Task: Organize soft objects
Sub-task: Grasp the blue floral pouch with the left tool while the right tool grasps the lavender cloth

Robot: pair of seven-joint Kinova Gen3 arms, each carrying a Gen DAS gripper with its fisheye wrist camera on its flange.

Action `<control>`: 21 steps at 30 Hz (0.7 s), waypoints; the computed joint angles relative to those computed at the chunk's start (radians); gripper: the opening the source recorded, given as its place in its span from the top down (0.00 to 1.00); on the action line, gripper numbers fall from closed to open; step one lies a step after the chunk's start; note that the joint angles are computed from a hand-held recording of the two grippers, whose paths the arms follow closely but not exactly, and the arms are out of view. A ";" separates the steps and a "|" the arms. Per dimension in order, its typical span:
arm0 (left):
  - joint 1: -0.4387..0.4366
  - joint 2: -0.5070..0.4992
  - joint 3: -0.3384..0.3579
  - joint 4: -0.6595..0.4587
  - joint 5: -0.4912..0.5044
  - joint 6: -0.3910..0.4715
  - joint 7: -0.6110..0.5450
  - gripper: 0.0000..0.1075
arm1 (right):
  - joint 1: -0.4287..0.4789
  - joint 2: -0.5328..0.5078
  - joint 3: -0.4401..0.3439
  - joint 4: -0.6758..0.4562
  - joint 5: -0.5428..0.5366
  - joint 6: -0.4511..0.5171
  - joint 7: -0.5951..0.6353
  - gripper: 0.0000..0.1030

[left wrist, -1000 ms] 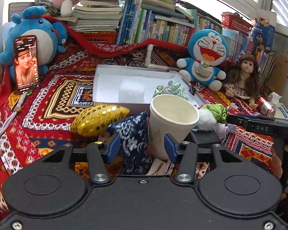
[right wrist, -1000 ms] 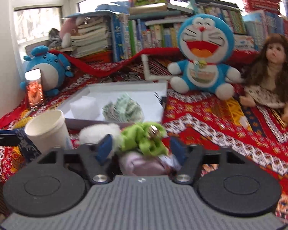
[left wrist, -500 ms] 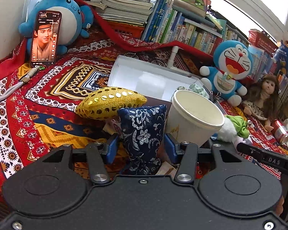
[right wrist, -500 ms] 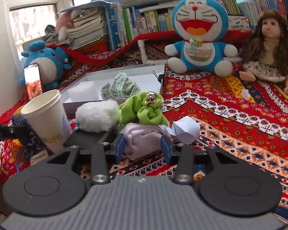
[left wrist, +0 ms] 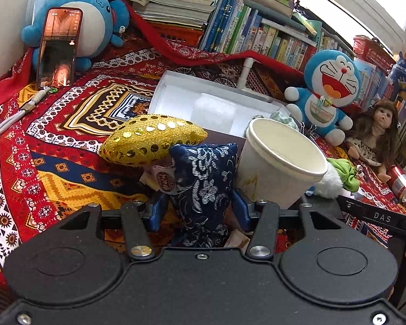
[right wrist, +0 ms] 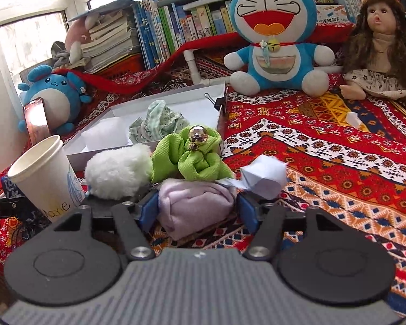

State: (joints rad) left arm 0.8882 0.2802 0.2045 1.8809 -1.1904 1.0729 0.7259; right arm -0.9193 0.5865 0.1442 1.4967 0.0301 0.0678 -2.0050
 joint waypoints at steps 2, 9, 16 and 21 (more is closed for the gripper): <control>-0.002 0.004 -0.002 -0.001 -0.001 -0.002 0.000 0.55 | -0.008 0.007 0.009 -0.008 0.001 0.003 0.000 0.27; -0.011 -0.010 -0.002 0.022 -0.015 -0.037 0.031 0.71 | -0.037 0.003 0.042 0.002 0.001 0.000 -0.008 0.30; 0.006 -0.023 0.013 0.011 -0.012 -0.003 -0.012 0.75 | -0.082 -0.032 0.086 0.045 0.001 -0.010 -0.020 0.45; 0.014 -0.043 0.029 0.021 -0.016 0.028 -0.011 0.75 | -0.111 -0.065 0.117 0.085 -0.011 -0.022 -0.042 0.45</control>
